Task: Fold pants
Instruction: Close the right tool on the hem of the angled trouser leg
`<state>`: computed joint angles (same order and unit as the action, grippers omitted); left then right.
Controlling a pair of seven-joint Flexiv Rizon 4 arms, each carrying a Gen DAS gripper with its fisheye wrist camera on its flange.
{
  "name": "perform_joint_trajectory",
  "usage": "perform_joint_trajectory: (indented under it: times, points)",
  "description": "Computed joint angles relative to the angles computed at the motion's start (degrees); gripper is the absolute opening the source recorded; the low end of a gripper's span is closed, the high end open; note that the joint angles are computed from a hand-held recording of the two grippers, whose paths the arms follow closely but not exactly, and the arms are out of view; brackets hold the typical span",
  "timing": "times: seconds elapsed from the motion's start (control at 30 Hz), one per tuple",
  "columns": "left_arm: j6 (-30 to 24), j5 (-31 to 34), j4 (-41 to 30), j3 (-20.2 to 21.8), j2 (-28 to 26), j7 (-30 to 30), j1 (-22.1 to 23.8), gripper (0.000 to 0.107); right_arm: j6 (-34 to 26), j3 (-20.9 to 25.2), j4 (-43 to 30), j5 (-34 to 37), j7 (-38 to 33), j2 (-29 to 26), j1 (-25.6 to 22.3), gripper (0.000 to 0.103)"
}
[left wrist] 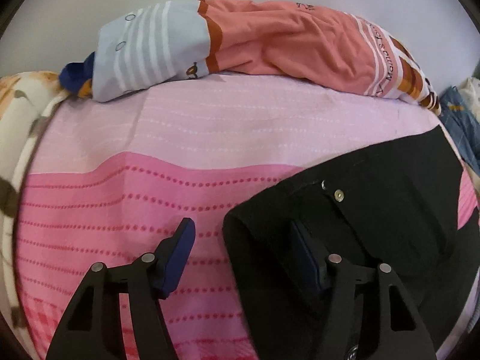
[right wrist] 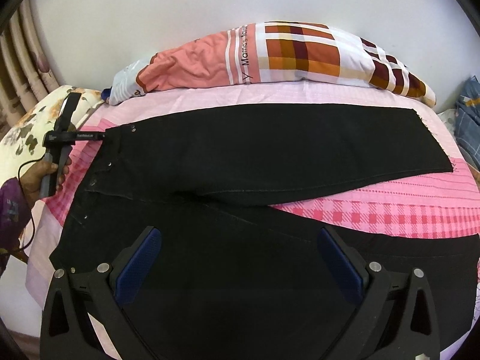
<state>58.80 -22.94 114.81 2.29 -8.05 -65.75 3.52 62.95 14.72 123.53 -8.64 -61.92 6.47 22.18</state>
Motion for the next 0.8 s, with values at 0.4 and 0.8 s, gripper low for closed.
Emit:
perform_joint_trajectory:
  times: [0.4, 0.8]
  points:
    - [1.60, -1.45, 0.77, -0.33, 1.66, -4.51, -1.39, 0.016, -2.00, -0.29, -1.31, 2.52, 0.36, -1.13, 0.22, 0.103]
    - [17.36, -14.83, 17.00, 0.04, 19.57, -3.31, -12.37, 0.016, -13.25, -4.09, -24.77, 47.02, -20.52, -11.88, -3.21, 0.103]
